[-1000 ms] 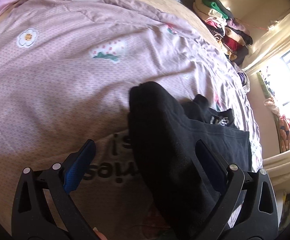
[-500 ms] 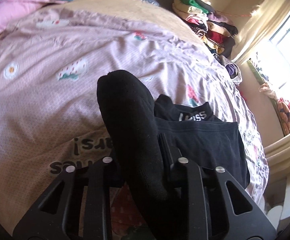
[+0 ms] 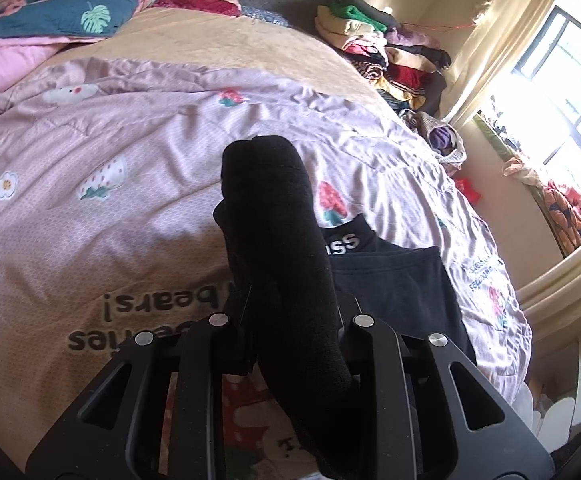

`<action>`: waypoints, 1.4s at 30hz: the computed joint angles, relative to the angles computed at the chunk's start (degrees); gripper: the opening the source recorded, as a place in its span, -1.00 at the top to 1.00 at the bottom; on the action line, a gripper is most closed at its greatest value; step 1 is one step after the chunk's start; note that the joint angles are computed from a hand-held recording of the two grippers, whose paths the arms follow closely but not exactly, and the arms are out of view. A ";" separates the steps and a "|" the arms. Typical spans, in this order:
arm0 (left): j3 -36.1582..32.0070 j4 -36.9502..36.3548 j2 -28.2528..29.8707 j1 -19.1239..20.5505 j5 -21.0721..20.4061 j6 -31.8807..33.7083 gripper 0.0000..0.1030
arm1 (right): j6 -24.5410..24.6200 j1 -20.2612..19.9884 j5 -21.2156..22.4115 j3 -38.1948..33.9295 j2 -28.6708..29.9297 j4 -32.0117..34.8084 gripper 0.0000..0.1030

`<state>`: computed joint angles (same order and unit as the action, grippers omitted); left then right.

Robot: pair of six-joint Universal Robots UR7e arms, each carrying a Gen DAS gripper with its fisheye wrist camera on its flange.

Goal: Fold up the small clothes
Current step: 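Lift the sweatshirt edge with both grippers and fold it over the bundle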

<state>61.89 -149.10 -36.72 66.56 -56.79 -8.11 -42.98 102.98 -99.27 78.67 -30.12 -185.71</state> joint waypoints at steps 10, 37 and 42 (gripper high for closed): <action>-2.37 0.44 1.99 -1.60 0.13 0.51 0.67 | 1.87 -0.92 0.55 1.59 -1.67 -1.63 0.85; -15.20 6.02 11.68 -3.88 -2.52 -0.02 0.67 | 9.76 -4.09 0.98 4.81 -6.53 -2.97 0.85; -18.33 8.10 14.05 -4.13 -2.82 0.08 0.67 | 10.96 -4.74 0.43 5.16 -7.17 -2.64 0.85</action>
<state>43.56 -141.01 -22.68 62.44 -59.61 -8.03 -32.02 98.24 -98.83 83.84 -37.29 -188.35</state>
